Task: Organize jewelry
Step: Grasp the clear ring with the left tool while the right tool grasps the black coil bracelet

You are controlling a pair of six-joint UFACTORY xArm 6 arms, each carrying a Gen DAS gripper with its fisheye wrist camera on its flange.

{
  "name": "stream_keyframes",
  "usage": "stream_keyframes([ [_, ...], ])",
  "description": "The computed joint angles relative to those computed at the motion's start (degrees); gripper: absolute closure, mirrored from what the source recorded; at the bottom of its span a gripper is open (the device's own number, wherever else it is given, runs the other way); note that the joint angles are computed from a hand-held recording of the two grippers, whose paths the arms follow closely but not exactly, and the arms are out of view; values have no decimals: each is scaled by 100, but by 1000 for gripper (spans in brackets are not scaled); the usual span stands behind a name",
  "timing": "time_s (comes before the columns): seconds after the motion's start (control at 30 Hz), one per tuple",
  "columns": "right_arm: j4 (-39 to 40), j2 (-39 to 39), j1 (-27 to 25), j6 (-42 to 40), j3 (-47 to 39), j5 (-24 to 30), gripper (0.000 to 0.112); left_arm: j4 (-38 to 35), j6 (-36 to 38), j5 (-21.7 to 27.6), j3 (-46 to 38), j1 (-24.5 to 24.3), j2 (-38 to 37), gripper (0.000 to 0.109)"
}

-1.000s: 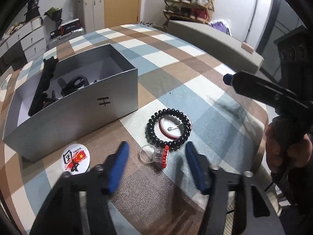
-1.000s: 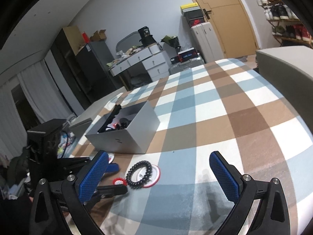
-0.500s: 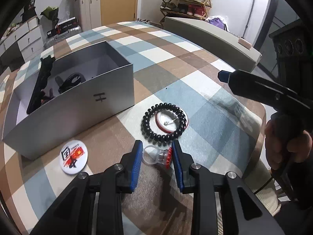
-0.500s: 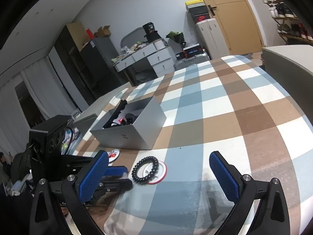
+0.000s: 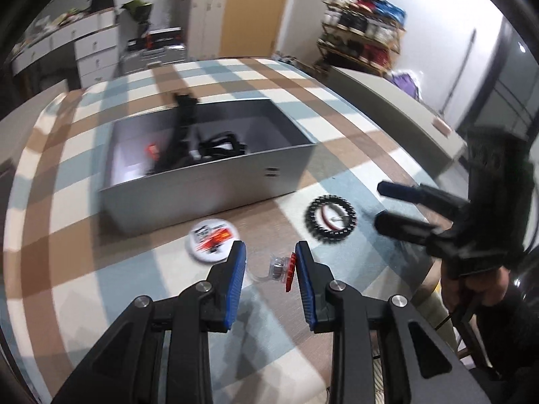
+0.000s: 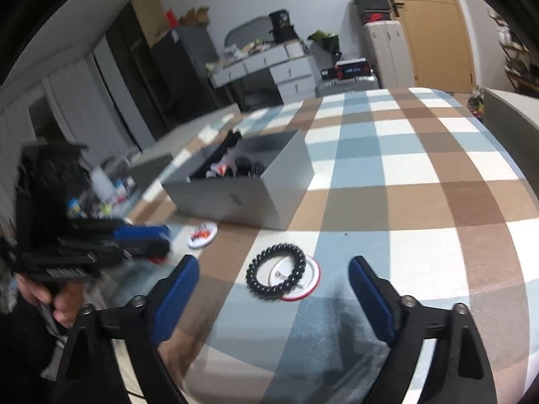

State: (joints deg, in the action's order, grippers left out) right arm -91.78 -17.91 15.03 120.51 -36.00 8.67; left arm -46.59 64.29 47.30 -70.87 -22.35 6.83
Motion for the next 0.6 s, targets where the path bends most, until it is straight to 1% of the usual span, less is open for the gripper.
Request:
stream_keyframes([
  [0.13, 1135, 317, 176, -1177, -130, 279, 32, -115, 119, -74, 84, 150, -90, 84],
  [0.17, 1364, 385, 245, -1429, -175, 384, 36, -158, 168, -70, 93, 185, -101, 84],
  [0.27, 1842, 522, 390, -1988, -277, 626, 37, -302, 277, -124, 142, 260, -125, 84],
  [0.33, 2151, 617, 541, -2342, -377, 932, 37, -411, 282, -129, 130, 305, -94, 84],
  [0.4, 2475, 733, 768, -2720, -538, 1488, 38, -469, 255, -63, 86, 361, -40, 84],
  [0.47, 2700, 851, 886, -3052, -680, 1791, 42, -511, 247, 25, 51, 421, 2, 84],
  [0.57, 3016, 1017, 1034, -3477, -863, 2162, 58, -519, 254, 74, 39, 474, 42, 84],
  [0.6, 3019, 1050, 1088, -3530, -910, 2302, 60, -528, 264, 85, 48, 496, 37, 84],
])
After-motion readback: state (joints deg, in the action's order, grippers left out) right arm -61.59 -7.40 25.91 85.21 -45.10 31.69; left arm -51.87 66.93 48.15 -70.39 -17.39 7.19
